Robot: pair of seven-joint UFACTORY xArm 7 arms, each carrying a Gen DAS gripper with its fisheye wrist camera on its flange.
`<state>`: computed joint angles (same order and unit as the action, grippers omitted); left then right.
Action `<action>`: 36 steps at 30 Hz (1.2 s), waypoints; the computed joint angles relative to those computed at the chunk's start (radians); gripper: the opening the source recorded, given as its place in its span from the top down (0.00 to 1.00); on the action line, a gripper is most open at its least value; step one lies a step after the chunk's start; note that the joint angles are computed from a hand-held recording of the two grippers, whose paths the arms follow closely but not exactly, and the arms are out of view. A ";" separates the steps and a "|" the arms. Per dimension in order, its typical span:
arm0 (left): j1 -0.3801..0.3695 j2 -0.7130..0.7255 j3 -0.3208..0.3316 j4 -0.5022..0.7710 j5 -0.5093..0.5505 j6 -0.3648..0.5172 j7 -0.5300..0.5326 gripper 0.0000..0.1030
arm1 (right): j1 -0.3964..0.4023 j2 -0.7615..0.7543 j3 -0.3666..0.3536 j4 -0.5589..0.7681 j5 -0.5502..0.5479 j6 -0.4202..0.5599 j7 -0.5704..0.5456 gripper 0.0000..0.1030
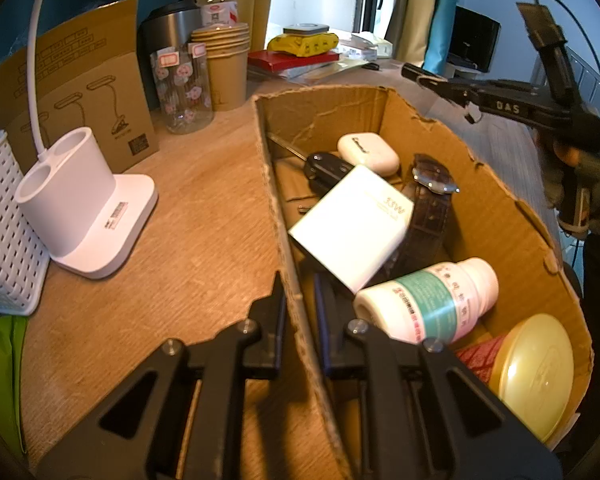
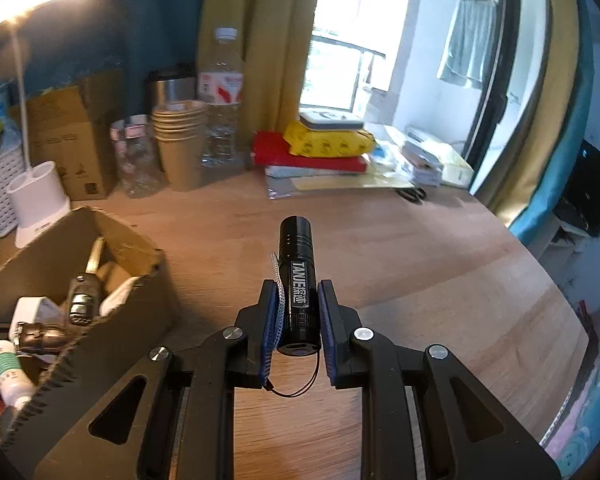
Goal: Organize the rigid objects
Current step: 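Lift the black flashlight with the right tool and carry it over the box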
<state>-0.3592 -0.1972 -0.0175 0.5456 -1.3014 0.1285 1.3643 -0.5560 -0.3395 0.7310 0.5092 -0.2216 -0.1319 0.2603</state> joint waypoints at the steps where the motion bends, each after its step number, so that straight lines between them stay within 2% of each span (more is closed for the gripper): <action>1: 0.000 0.000 0.000 0.000 0.000 0.000 0.000 0.86 | 0.009 -0.002 -0.006 -0.001 0.001 -0.001 0.000 0.79; 10: -0.001 -0.003 0.000 -0.003 0.004 -0.001 -0.005 0.86 | 0.126 -0.033 -0.069 -0.016 0.016 -0.007 -0.012 0.79; 24: 0.000 0.000 0.000 0.000 0.001 0.000 -0.001 0.86 | 0.226 -0.081 -0.070 -0.015 0.017 -0.002 -0.015 0.79; 29: 0.000 -0.001 -0.001 -0.001 0.001 -0.001 -0.002 0.86 | 0.236 -0.076 -0.046 -0.004 0.011 -0.002 -0.013 0.79; 36: 0.000 -0.002 -0.002 -0.002 0.002 -0.001 -0.004 0.86 | 0.208 -0.055 0.022 0.017 -0.001 -0.001 -0.004 0.79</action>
<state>-0.3592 -0.1996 -0.0195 0.5434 -1.2991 0.1273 1.3604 -0.3483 -0.3940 0.7534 0.5264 -0.2224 -0.1332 0.2567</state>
